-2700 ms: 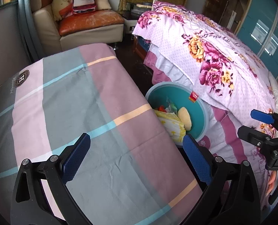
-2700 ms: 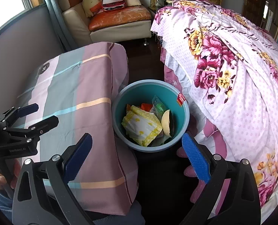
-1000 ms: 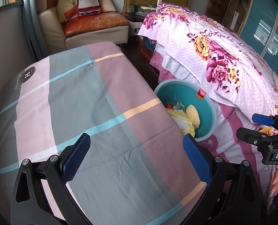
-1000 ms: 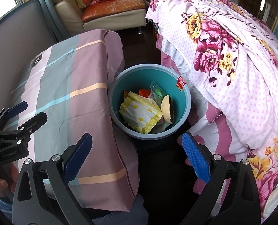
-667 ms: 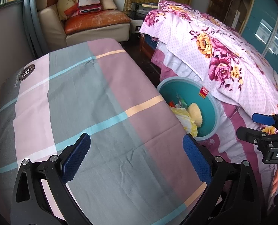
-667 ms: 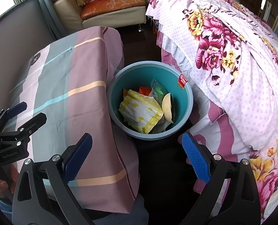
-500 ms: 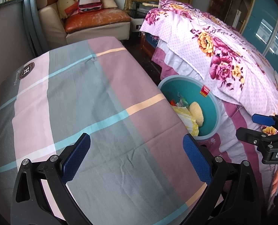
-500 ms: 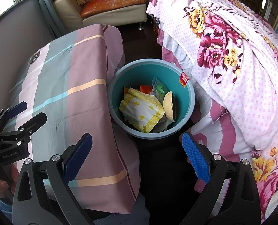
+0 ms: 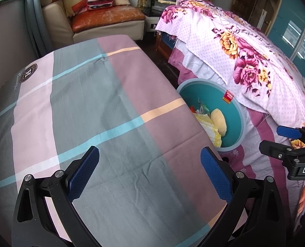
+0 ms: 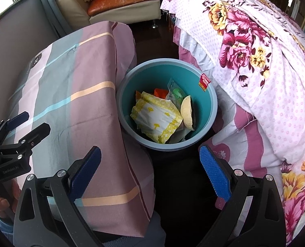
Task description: Collect trash
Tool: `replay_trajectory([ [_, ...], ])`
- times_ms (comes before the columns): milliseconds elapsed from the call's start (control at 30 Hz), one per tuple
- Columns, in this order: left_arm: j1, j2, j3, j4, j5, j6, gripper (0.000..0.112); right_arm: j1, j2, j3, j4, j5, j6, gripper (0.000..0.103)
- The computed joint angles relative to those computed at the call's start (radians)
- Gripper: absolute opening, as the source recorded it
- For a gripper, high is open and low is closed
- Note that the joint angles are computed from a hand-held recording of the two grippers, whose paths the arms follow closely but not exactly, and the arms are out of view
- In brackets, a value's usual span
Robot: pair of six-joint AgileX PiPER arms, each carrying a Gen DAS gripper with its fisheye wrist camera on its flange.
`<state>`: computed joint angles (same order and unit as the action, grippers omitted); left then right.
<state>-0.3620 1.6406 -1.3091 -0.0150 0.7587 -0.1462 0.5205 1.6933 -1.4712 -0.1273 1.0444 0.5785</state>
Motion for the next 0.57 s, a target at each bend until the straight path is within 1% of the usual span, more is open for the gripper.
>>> replay_trajectory([
  [267, 0.002, 0.005, 0.002, -0.008, -0.001, 0.004, 0.099, 0.0, 0.004, -0.003, -0.003, 0.002, 0.001, 0.093],
  [500, 0.015, -0.001, 0.007, -0.067, 0.004, 0.041, 0.099, 0.006, -0.007, 0.0, -0.022, 0.007, 0.016, 0.093],
  [567, 0.01, -0.005, 0.01, -0.048, 0.003, 0.021, 0.099, 0.012, -0.009, -0.004, -0.031, 0.014, 0.023, 0.093],
])
